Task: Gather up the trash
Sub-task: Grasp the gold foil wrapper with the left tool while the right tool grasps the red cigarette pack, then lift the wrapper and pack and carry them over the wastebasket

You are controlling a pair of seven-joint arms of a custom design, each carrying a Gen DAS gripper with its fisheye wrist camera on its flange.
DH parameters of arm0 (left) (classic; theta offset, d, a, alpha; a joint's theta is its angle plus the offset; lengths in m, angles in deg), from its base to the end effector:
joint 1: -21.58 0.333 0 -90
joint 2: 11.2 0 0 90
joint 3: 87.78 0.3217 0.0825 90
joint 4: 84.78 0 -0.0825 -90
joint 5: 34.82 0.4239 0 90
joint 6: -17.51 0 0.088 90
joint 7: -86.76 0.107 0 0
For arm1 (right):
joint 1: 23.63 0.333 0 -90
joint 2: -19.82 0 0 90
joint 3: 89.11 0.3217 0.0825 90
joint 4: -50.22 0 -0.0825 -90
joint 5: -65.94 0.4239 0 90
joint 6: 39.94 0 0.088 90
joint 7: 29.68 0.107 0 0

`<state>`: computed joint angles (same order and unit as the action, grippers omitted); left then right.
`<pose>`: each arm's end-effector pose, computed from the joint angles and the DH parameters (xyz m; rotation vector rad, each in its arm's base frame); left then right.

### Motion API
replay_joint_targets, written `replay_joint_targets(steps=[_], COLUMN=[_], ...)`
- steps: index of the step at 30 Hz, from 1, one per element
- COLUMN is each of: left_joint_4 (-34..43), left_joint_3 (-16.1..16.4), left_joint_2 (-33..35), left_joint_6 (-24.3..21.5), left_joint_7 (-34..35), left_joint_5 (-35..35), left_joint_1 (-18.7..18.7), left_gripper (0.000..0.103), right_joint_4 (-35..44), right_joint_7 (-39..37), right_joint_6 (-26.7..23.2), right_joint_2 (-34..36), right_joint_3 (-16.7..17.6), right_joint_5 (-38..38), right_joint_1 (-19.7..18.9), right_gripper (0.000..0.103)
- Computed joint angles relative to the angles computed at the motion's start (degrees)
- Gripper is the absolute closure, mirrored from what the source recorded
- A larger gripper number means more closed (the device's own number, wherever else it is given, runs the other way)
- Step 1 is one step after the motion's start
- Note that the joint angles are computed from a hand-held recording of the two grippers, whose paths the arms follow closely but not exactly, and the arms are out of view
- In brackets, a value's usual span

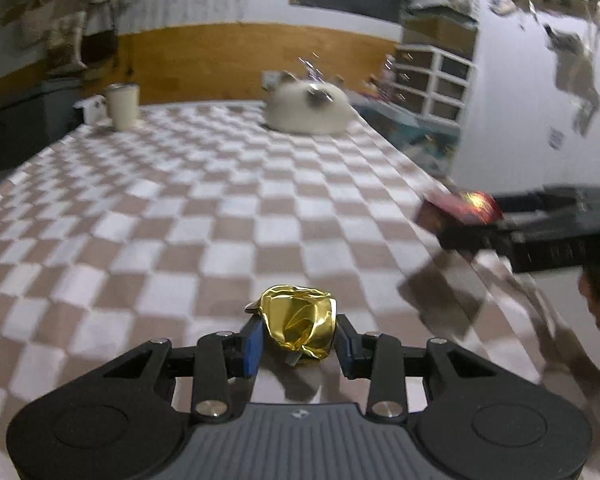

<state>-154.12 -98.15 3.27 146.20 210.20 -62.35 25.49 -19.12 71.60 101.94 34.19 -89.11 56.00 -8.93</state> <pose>0.7052 -0.0705 0.7441 -1.2586 2.1811 -1.1409 0.6860 0.1805 0.7709 -1.6863 1.4701 -0.8330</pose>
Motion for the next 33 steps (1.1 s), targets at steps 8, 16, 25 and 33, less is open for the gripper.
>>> replay_joint_targets(steps=[8,16,25,33], left_joint_4=[-5.8,-6.2,-8.2,-12.0], left_joint_3=[0.7,1.4,0.9,1.0], left_joint_2=[-3.4,-2.8,-4.4,-8.4], left_joint_6=[4.5,9.8,11.7,14.5], left_joint_7=[-3.3,-13.7,-15.7,-14.7], left_joint_5=[1.4,8.4,10.6,9.5], left_joint_1=[-1.7,-4.0,-4.1,-5.0], left_gripper=[0.041,0.048,0.052,0.052], right_joint_4=[-7.9,-12.2,-15.1,-19.2], right_joint_7=[1.6,2.9,4.0,5.7], right_joint_6=[3.2,4.0,4.1,6.0], right_joint_2=[-5.7,-9.0,-11.2,-15.0], right_joint_3=[0.5,1.0,1.4,1.6], right_joint_5=[0.1,-0.6,-1.8,-3.5], right_joint_1=[-0.4,-1.1,-1.5,-2.3], right_gripper=[0.012,0.012,0.012,0.012])
